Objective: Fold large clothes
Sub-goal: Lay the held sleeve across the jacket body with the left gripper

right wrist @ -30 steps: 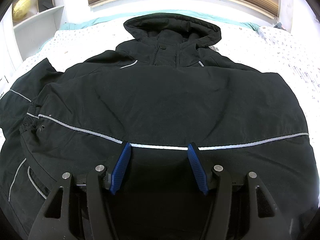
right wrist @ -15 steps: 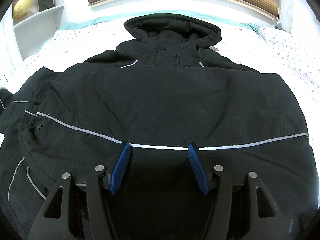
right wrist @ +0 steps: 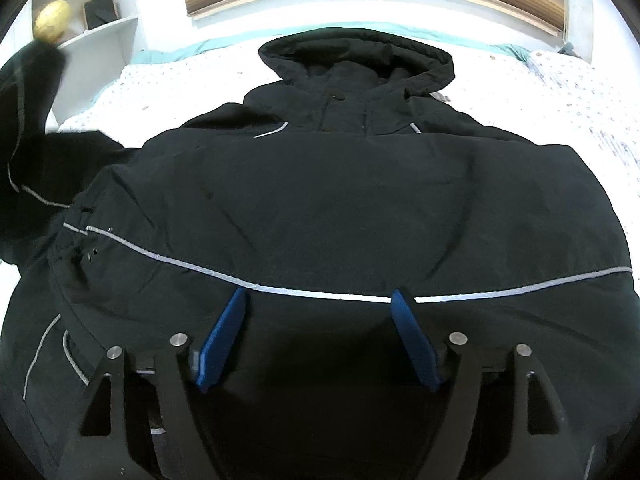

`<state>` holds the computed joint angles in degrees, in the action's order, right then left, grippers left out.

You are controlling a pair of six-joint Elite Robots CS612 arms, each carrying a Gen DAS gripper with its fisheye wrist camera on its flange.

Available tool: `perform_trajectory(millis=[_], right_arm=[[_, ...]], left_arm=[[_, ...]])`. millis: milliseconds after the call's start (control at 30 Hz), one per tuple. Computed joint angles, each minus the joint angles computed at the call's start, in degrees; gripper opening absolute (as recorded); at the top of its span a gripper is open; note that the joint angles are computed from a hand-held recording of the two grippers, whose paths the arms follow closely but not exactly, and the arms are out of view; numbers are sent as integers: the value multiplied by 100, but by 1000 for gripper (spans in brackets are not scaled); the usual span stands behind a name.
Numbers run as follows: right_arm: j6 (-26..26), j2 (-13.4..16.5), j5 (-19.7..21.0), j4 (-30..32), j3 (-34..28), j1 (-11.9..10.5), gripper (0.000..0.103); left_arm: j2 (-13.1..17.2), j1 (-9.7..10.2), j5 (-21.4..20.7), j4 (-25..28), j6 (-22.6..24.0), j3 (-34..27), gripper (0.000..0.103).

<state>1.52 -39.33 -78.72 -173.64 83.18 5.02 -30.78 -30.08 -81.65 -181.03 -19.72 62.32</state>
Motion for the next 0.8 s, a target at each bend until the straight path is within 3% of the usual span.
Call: perform_trajectory(millis=[167, 300, 367, 400, 433, 467, 500, 600, 633, 700, 800], right_arm=[[6, 14, 73, -10, -10, -15, 80], [10, 19, 97, -28, -8, -20, 81], [21, 23, 134, -38, -7, -30, 82], [20, 23, 162, -33, -6, -35, 83], [16, 21, 179, -41, 3, -38, 85], [14, 15, 190, -37, 12, -38, 86], [19, 6, 183, -24, 18, -37, 87], [87, -71, 290, 111, 68, -66, 88], [119, -112, 470, 208, 83, -102, 89], [338, -184, 1342, 287, 147, -261, 89], [690, -198, 2235, 260, 131, -388, 89]], left_arm=[[418, -124, -626, 889, 166, -701, 17], [930, -129, -1236, 2403, 272, -1605, 20], [1022, -159, -1193, 2711, 476, -1713, 20], [1009, -160, -1193, 2665, 523, -1674, 23], [979, -144, -1326, 2595, 504, -1620, 34], [971, -95, -1626, 2549, 444, -1617, 42], [967, -47, -1999, 2462, 339, -1606, 56], [823, -7, -2429, 2019, 47, -1312, 59], [760, -2, -2463, 1866, 2, -1190, 59], [597, 5, -2437, 1426, -162, -866, 59], [377, 30, -2355, 823, -400, -420, 59]])
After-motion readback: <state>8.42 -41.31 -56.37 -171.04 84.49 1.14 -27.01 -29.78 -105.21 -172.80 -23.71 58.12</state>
